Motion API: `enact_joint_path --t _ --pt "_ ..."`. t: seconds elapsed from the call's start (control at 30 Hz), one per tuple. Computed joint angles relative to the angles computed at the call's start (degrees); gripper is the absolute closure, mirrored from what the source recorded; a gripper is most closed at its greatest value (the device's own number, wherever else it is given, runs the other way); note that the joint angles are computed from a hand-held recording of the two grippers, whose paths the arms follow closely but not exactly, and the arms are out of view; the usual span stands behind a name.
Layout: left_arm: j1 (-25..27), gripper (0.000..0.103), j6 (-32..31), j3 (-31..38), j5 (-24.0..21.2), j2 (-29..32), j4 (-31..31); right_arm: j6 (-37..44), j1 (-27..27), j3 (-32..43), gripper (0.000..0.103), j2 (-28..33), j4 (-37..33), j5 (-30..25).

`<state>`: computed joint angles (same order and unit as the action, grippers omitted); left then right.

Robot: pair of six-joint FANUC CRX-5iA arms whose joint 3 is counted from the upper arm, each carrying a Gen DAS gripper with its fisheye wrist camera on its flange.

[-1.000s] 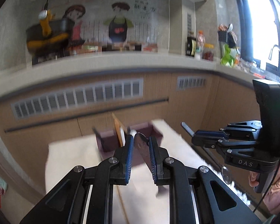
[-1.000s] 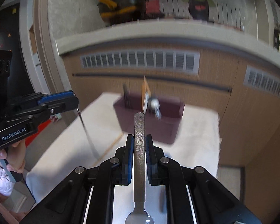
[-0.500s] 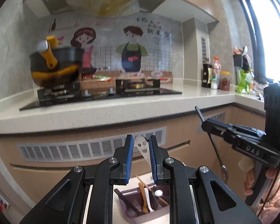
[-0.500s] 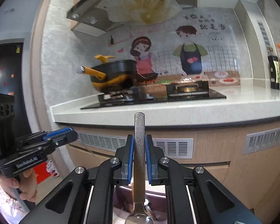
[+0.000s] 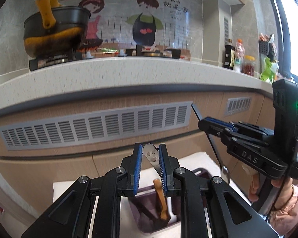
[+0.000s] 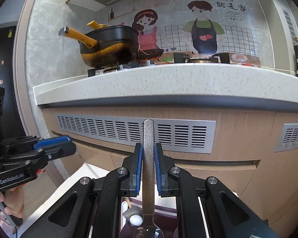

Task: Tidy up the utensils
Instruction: 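Carry both held spoons over the caddy and release them inside, then grasp the wooden chopstick with the left tool while the right tool grasps the blue spoon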

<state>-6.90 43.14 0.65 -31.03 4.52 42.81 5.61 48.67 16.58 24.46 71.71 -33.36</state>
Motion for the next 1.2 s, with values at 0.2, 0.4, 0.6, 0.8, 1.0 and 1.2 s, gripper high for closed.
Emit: enact_joint_path --t 0.2,0.4,0.6,0.8,1.0,1.2 --pt "0.52 0.085 2.14 -0.3 -0.74 1.02 -2.31 -5.65 -1.85 -1.23 0.092 1.67 4.44 2.19" --pt "1.08 0.084 6.13 1.7 -5.83 4.0 -4.89 -3.69 -1.76 -2.52 0.092 2.0 0.23 3.34" --pt "0.85 0.084 9.04 0.15 -7.1 3.18 -7.1 -1.51 0.59 -7.44 0.037 -1.5 -2.46 0.38" --pt "1.98 0.078 13.23 -4.43 -6.64 -2.04 -9.0 -2.77 4.04 -13.57 0.006 -6.85 -1.11 -5.94" --pt "2.88 0.071 17.17 -9.51 -9.31 -7.13 -13.78 4.52 9.15 -15.32 0.0 -8.98 -8.68 -14.95" --pt "2.85 0.065 21.09 -12.0 -16.79 -7.36 -18.55 12.8 13.33 -14.97 0.0 -7.82 -18.14 -22.02"
